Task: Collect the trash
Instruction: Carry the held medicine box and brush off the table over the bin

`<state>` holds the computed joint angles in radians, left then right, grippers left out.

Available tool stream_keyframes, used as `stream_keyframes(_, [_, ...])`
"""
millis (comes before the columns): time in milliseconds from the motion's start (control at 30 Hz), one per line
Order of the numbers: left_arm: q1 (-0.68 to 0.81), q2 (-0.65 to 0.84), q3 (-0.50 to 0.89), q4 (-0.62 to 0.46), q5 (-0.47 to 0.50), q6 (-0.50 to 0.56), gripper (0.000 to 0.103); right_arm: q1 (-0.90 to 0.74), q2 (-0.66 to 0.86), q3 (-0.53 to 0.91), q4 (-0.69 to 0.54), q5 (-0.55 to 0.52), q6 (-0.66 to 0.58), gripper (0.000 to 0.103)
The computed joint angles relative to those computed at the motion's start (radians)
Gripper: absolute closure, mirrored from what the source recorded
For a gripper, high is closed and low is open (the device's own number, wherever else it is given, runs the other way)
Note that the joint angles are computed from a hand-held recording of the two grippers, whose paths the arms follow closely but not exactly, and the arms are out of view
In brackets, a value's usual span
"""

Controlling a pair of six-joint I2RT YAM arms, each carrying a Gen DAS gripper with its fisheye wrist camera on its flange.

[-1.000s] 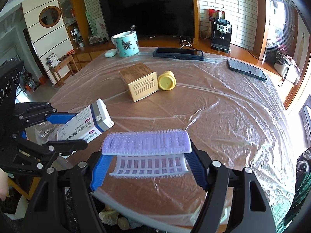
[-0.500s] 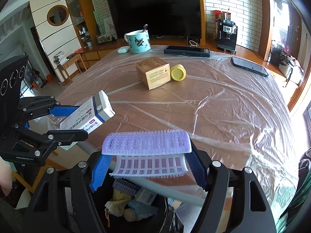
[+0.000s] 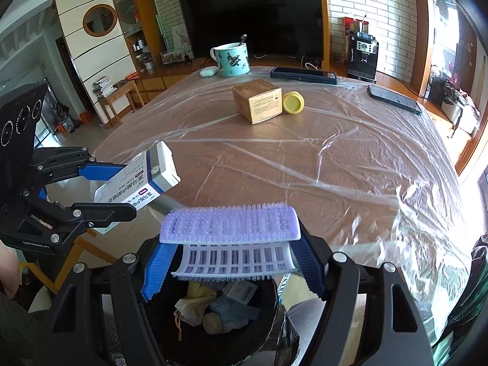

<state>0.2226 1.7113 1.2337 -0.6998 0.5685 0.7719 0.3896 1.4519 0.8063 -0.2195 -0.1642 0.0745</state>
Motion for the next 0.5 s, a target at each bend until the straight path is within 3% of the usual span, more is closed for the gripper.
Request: stream_keyframes(500, [0.012,-0.056,-0.127,0.010,-0.026,0.043,0.051,0.042,-0.021,-0.091,0.009,0.002,0.035,0.031])
